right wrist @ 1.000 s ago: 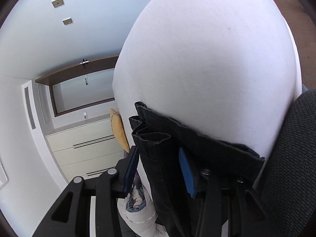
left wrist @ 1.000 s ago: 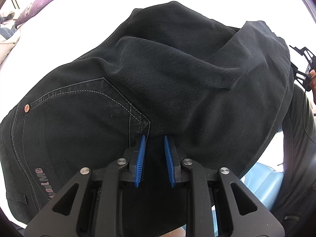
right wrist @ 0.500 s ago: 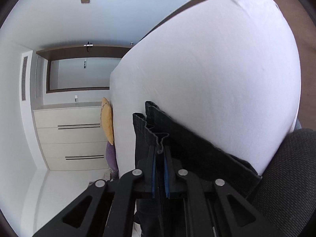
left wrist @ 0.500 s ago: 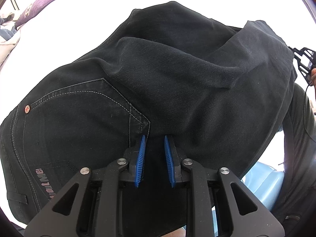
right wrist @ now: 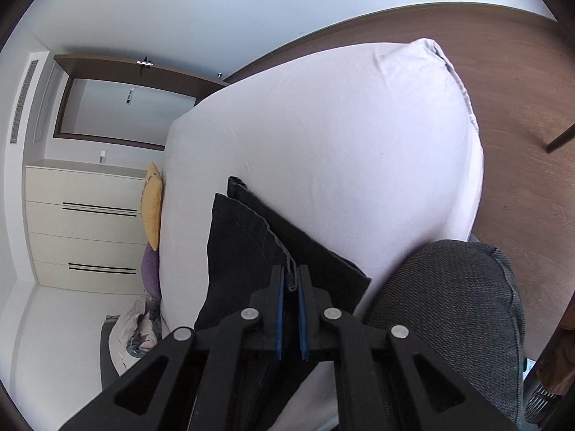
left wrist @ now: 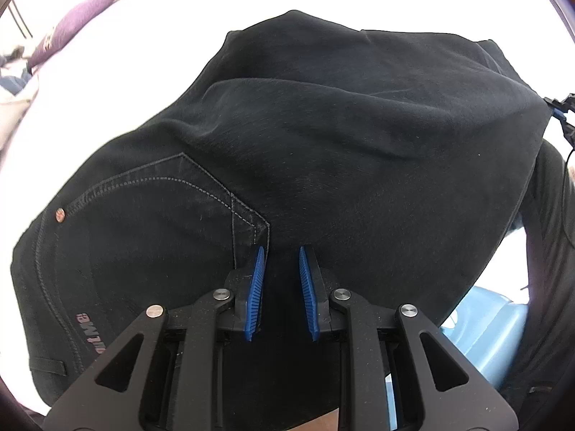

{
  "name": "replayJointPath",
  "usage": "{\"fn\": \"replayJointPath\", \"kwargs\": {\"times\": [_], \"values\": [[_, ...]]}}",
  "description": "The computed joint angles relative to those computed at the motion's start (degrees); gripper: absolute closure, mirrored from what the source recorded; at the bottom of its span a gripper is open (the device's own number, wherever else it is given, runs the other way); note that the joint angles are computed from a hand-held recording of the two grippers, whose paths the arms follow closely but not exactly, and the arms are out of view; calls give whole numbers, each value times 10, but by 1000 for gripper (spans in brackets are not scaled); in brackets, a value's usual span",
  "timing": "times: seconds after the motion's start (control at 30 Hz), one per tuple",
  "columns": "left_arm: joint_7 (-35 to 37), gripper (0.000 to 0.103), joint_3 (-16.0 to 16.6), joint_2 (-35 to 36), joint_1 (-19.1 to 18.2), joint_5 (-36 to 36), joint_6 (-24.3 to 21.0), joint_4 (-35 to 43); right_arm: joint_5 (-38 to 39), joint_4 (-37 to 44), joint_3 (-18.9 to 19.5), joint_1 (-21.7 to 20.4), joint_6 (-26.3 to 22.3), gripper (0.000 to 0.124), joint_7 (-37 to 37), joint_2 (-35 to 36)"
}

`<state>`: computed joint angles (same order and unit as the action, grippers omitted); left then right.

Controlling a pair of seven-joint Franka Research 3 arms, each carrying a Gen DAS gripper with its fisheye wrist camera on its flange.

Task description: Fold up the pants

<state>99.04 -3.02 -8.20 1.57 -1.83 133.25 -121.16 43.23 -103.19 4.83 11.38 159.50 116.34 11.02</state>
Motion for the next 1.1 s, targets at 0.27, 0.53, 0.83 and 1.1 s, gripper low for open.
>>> {"fn": "replayJointPath", "kwargs": {"times": [0.27,0.53,0.83,1.1], "values": [[-17,83,-6,1,-7,8,17,-5,-139,-1,-28,14,-64,116,72,-4],[-7,83,4,-24,-7,-1,38,-38,-364,127,-38,21,-165,108,51,18],[21,83,18,-30,-1,-32,36,-40,-143,368,20,-46,-237,93,-276,190],[23,83,15,-21,3,-32,26,-25,-211,483,-9,-26,-331,93,-257,275]]}}
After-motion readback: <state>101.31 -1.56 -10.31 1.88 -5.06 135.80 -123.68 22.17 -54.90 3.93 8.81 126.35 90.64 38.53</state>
